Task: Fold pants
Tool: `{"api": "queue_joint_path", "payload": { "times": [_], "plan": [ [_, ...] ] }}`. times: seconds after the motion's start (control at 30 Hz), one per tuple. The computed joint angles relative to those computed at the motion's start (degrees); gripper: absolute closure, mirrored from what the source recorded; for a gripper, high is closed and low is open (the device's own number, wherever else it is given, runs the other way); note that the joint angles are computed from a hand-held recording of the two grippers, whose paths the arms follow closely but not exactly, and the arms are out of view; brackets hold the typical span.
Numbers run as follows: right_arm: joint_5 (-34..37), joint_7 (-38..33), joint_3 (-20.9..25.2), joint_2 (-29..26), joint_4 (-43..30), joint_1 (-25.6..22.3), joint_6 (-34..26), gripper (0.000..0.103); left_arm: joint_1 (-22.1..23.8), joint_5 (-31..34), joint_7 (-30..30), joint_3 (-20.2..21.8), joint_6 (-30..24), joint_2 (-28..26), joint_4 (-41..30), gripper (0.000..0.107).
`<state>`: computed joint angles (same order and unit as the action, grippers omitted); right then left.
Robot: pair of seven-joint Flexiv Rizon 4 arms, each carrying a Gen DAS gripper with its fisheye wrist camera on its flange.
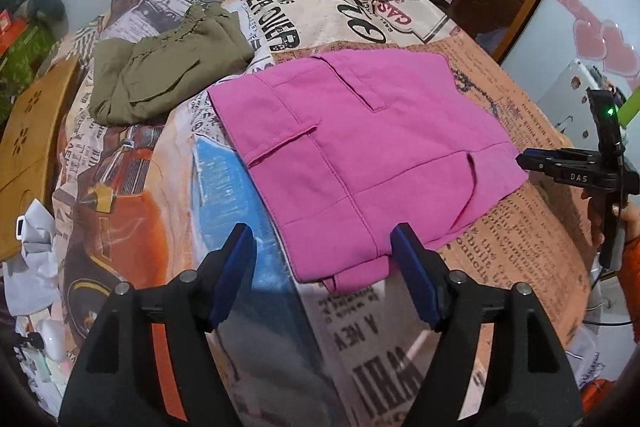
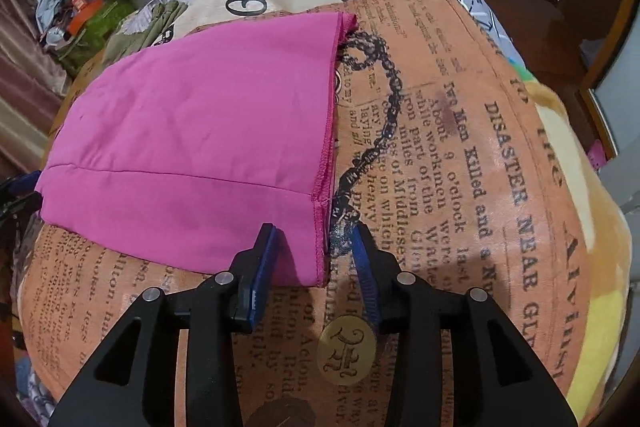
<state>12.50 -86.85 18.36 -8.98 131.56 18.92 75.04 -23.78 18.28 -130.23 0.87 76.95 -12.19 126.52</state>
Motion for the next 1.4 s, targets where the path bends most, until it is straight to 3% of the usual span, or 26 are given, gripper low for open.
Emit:
{"api": "queue_joint_path", "payload": {
  "times": [0.2,0.3,0.43,0.57,1.03,1.13,1.27,1.33,1.4],
  "plan": [
    [4.69,-5.8,1.39,1.05,-3.37,-0.94,0.46,0.067,-0.08,5.4,-5.48,2.19,-1.66,2.27,-1.85,0.034],
    [6.41,-8.31,1.51,0.68,-5.47,-0.7,1.47,0.065,0.33,9.6,-9.27,2.66,-5.17,2.28,-4.69,0.034],
    [3.95,-6.8,0.49,-1.31,-7.64,0.55,3.39,0.064,2.73,10.2,-10.38,1.95,-6.38,0.96,-6.65,0.034],
    [4.74,-7.58,1.21,-4.67,-11.67,-0.99,3.07,0.064,5.17,6.76,-8.88,1.92,-5.08,-1.75,-7.74,0.034],
    [-5.71,0.45,-0.48,-16.55,-20.42,-2.69,4.31,0.064,7.94,-8.75,3.19,1.72,-0.24,-10.56,-10.26,0.034],
    [-8.27,3.01,-1.66,-19.54,-22.75,-2.14,3.28,0.064,11.16,-15.33,8.03,-1.84,2.46,-12.21,-8.64,0.034],
    [-7.94,3.71,0.98,-23.44,-26.93,-4.79,0.49,0.064,17.78,-24.91,15.9,-10.22,6.61,-13.68,-5.35,0.047],
    [-6.18,3.4,2.92,-25.06,-28.56,-6.48,-0.11,0.064,18.24,-27.27,17.18,-11.11,7.86,-14.1,-4.68,0.049],
    [-4.9,2.47,4.38,-25.96,-29.19,-7.62,0.09,0.064,19.02,-29.22,19.32,-12.55,9.29,-14.4,-4.03,0.058]
  ]
}}
